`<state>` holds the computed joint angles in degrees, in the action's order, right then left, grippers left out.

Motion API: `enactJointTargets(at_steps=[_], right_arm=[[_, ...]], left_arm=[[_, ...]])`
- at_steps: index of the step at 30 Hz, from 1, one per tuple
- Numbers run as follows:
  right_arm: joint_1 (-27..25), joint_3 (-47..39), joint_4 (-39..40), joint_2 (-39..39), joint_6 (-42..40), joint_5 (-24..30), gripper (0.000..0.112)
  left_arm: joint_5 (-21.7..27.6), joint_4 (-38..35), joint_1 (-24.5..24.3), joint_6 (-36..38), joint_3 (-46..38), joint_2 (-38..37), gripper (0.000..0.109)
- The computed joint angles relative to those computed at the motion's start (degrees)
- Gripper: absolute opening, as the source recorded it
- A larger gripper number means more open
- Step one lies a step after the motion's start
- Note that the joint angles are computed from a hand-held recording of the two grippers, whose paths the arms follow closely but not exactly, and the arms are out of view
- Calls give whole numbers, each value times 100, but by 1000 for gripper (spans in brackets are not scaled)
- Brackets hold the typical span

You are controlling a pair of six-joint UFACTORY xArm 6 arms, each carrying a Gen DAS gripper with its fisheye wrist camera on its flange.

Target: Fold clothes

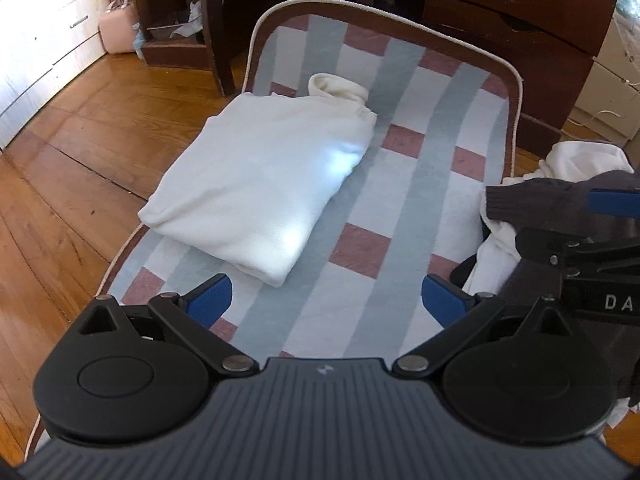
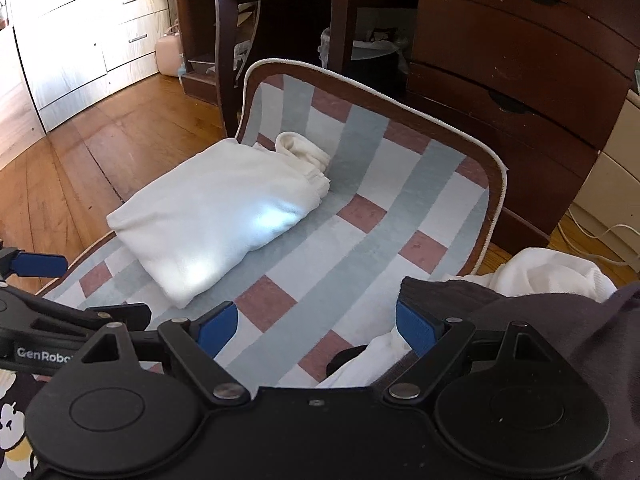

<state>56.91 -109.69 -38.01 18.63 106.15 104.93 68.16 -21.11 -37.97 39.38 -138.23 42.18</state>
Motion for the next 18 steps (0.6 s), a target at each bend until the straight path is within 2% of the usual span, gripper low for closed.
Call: enactJointTargets(at_steps=[5, 11, 16, 18], right_arm=[[-21, 85, 85, -46, -16, -84, 89], [-52, 109, 100, -48, -25, -111, 89], [-82, -53, 92, 61, -141, 75, 89], [-73, -51, 68, 56, -156, 71, 89]], left_arm=[[246, 59, -4, -187, -401, 254, 103], [175, 88, -28, -128, -420, 309, 103], [292, 189, -55, -215, -735, 500, 103], [501, 161, -30, -259, -1089, 697, 103]])
